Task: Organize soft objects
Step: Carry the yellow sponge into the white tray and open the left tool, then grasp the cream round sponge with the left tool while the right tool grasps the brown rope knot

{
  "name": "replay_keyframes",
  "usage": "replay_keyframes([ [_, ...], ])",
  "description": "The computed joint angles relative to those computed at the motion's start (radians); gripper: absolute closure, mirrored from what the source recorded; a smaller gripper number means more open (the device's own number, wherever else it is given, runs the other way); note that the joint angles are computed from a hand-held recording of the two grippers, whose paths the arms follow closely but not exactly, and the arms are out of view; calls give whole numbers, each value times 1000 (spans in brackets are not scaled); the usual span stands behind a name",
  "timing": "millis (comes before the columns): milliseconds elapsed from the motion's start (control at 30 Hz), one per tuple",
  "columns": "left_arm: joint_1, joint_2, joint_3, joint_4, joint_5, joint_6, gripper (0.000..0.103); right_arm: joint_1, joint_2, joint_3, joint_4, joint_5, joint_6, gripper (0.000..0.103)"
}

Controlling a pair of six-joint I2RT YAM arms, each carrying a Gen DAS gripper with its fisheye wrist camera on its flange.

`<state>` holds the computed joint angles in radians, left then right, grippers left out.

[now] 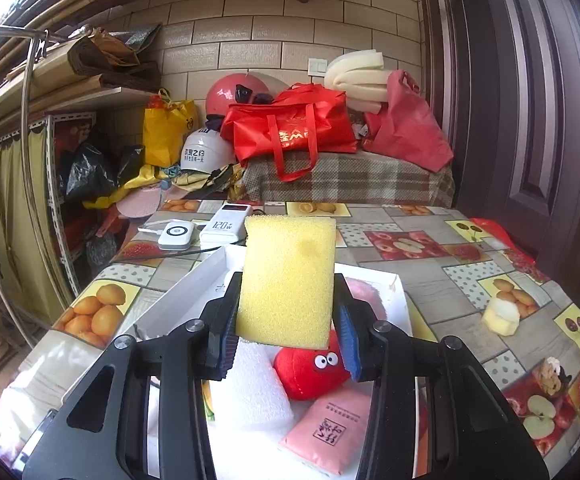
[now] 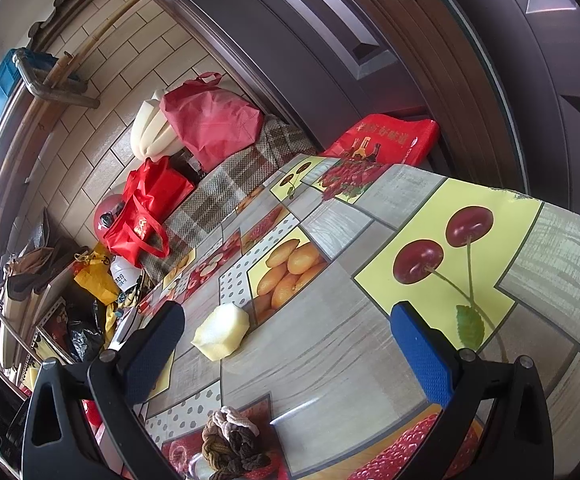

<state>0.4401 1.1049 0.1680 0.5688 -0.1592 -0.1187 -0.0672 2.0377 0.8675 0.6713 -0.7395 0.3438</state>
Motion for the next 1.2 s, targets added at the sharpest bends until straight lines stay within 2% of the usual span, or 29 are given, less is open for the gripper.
replay_keyframes([
  [267, 61, 164, 77, 52, 9, -36, 62, 2, -5, 0, -5, 1, 2, 0],
  [300, 67, 170, 73, 64, 16, -41, 58, 2, -4, -1, -3, 1, 2, 0],
  [367, 71, 175, 65, 77, 20, -48, 43, 2, -4, -2, -1, 0, 2, 0],
  [400, 72, 174, 61, 80, 18, -50, 16, 2, -4, -2, -1, 0, 3, 0],
  [433, 70, 168, 61, 71, 14, -54, 0, 1, -3, -2, 0, 0, 3, 0],
  [600, 34, 43, 8, 48, -34, -65, 0, 5, -9, -7, 2, 0, 7, 0],
  [700, 3, -91, -42, 24, -22, -90, 0, 5, -10, -11, 10, 1, 8, 0],
  [833, -128, -210, -81, -10, -41, -109, 0, 16, -38, -31, 26, 3, -5, 0],
  [900, -218, -186, -94, 37, -38, -107, 0, 28, -73, -31, -39, -7, -84, 0],
  [1033, -382, 19, -78, 191, -46, -76, 0, 73, -166, -38, -219, -6, -339, 0],
  [1100, -421, 103, -55, 215, -26, -75, 0, 137, -218, -41, -332, 91, -524, 0],
  [1200, -453, 180, -28, 227, -21, -73, 0, 226, -218, -15, -444, 232, -701, 0],
])
